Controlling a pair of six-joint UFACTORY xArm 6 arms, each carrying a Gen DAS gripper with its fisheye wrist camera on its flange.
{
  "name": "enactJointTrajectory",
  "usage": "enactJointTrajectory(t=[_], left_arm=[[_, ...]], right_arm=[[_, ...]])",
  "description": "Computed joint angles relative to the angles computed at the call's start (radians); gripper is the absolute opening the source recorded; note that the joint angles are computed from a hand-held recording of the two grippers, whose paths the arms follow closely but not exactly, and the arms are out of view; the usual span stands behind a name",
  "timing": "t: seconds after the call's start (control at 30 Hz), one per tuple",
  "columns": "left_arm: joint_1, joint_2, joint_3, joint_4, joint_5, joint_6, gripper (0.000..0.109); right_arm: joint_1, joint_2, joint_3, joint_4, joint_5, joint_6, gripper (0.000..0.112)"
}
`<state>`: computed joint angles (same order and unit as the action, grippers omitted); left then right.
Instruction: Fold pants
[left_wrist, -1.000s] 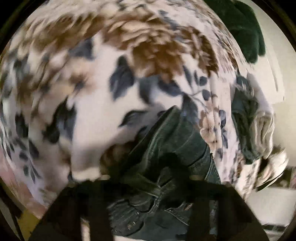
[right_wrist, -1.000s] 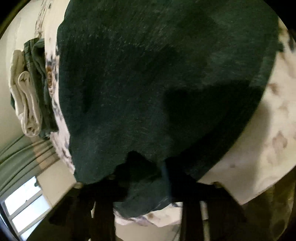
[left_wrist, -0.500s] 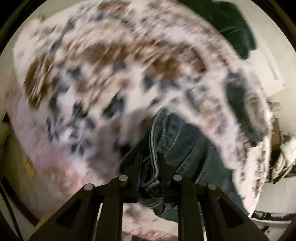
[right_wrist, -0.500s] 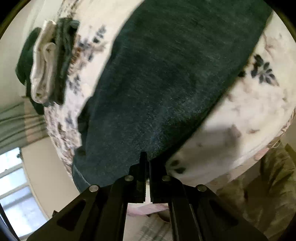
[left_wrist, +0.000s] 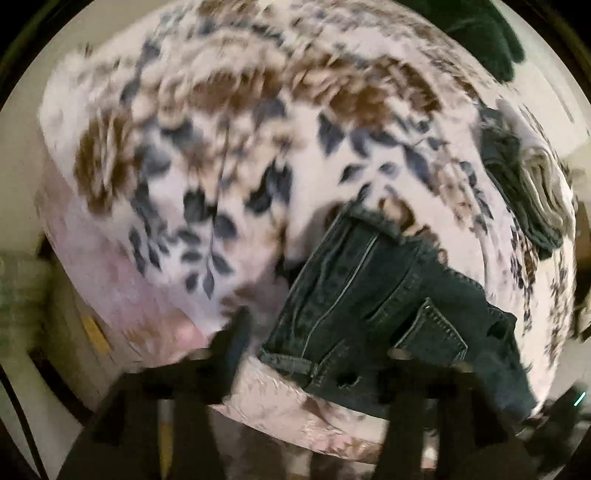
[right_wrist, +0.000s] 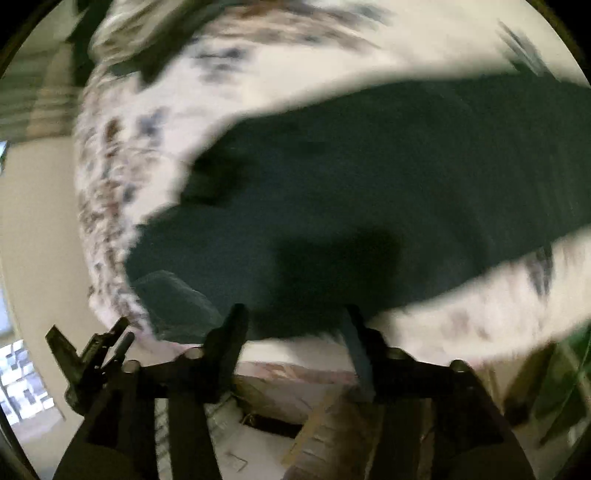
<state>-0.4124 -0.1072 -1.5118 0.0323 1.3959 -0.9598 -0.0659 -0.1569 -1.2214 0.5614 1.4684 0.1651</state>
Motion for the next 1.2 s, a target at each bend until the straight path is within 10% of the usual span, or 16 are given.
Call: enactJointTrajectory(t=[0.23,0.37,0.73,0.83,1.03,1.1,1.13,1.2], left_arm=[[-0.002,0.152,-0.122,-0.016,-0.013,0.087,0.07],[-0.015,0.19,-0.147,-0.015,-0.033,0.114,0.07],[0.023,0.161,-0.091,-0.09,-0.07,0.141,0.07],[0.019,0.17,-0.117,-0.068,-0.053,0.161,0.07],[0.036,0.233,-0.17,-0.084,-0.05,0.206,0.07],[0.059,0.247,-0.161,-0.125,-0.07,0.216,0.071],[0.071,0.244,-0.143,-0.148,-0.09,0.217,0.072],[0.099,0.227,-0.095,-0.211,-0.137,0.223,0.076]], right_arm=[[0.119,0.475,-0.474,0.033,0.035,0.031,0.058],[0.161,0.56,-0.606,-0.116,0.049,0.054,0.016],[0.0,0.711,-0.728,0.196,0.088,0.212,0.023],[0.01,0.698,-0.86,0.061,0.134,0.068,0.066],[0.131,0.774,-1.072,-0.358,0.349,-0.317,0.069],[0.173,0.763,-1.005,-0.471,0.328,-0.393,0.063],[0.191,0.741,-0.939,-0.527,0.292,-0.421,0.031],[0.176,0.731,-0.893,-0.558,0.233,-0.356,0.021]])
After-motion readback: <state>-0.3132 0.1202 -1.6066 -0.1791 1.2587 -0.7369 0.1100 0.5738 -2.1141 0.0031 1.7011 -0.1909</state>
